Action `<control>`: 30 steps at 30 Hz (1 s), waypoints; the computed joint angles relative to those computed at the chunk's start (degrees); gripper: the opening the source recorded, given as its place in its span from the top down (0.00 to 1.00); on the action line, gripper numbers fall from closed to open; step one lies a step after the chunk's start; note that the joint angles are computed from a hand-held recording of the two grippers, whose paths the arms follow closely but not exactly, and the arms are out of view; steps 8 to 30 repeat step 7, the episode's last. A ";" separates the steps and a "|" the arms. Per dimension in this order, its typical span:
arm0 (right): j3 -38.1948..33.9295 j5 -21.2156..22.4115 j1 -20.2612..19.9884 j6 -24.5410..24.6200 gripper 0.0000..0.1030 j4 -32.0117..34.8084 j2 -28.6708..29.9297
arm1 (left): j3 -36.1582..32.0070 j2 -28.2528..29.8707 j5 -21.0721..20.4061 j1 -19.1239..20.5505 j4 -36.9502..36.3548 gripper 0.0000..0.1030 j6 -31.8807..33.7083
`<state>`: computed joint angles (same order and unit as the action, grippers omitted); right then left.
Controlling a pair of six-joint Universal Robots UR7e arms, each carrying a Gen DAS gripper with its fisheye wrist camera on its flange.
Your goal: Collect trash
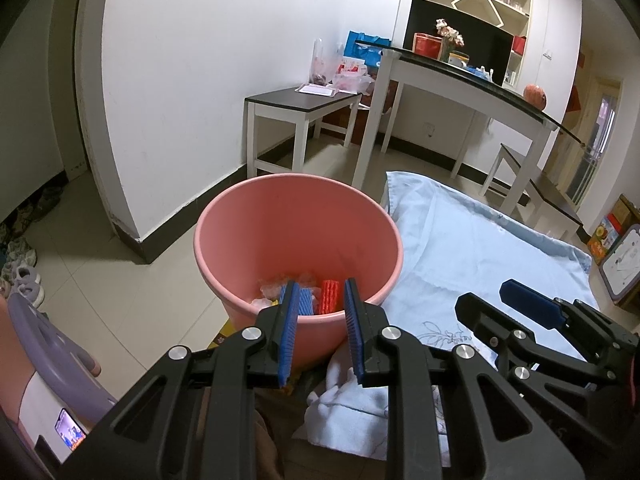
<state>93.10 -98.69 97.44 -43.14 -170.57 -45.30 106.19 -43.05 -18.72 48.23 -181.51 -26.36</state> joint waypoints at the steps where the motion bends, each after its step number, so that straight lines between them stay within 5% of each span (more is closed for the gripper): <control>1: -0.01 -0.01 0.01 0.01 0.50 0.03 0.00 | 0.29 -0.17 0.03 0.02 0.78 0.78 -0.91; 30: -0.14 0.12 -0.31 0.14 0.50 0.32 0.09 | 0.94 -0.47 0.01 -0.02 2.02 0.78 -2.10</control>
